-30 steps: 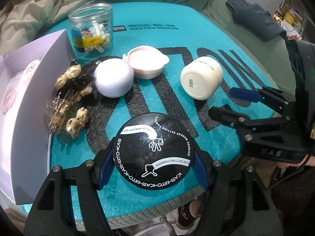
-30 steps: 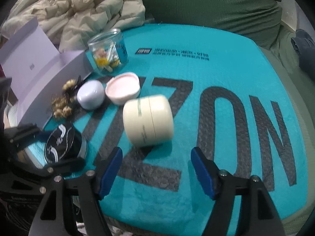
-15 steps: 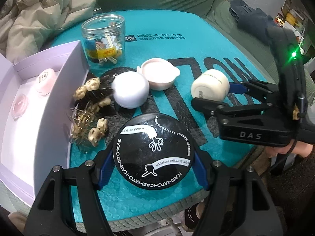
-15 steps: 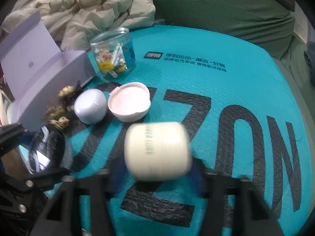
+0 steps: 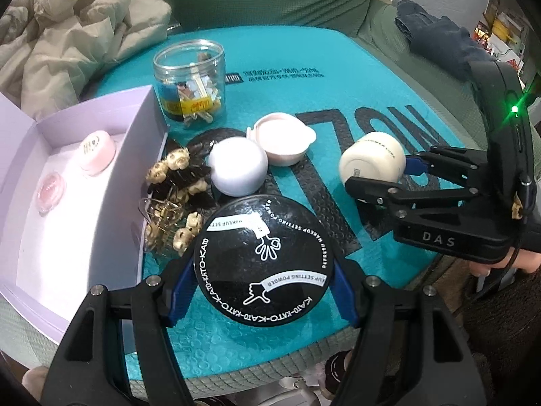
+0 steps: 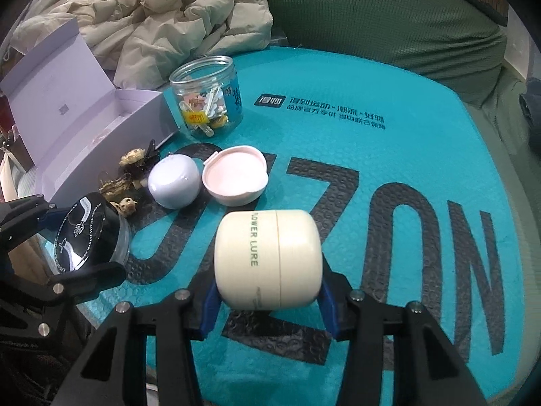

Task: Organize objects
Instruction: 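Lift the cream jar with the right gripper while the left lifts the black compact, then carry the cream jar with the right gripper while the left carries the black compact into the box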

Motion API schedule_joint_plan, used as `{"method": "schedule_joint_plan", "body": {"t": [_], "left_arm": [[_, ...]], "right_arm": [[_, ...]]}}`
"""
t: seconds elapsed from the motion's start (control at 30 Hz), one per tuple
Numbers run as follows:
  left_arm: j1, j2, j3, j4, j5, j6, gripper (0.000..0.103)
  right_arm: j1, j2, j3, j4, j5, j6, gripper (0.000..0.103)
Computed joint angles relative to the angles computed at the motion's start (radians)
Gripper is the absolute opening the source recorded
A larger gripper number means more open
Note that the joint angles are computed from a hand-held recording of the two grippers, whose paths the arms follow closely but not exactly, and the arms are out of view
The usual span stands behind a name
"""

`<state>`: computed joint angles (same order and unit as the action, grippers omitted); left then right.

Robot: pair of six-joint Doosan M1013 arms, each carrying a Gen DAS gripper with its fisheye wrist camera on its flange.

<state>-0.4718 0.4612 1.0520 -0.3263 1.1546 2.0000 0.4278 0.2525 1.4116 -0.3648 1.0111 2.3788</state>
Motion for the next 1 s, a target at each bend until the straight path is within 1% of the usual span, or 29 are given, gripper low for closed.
{"method": "schedule_joint_plan", "body": {"t": [0.37, 0.53, 0.63, 1.0], "left_arm": [[0.010, -0.009, -0.019, -0.020, 0.008, -0.003, 0.067], [0.016, -0.014, -0.035, -0.003, -0.001, -0.010, 0.067], [0.026, -0.013, -0.049, 0.001, 0.006, -0.026, 0.067], [0.067, -0.020, -0.061, 0.054, -0.008, -0.084, 0.067]], "right_arm": [[0.027, -0.003, -0.054, -0.042, 0.051, -0.017, 0.050], [0.038, 0.006, -0.091, -0.056, 0.064, -0.040, 0.050], [0.045, 0.018, -0.117, -0.056, 0.064, -0.067, 0.050], [0.069, 0.086, -0.220, -0.010, 0.055, -0.180, 0.050]]}}
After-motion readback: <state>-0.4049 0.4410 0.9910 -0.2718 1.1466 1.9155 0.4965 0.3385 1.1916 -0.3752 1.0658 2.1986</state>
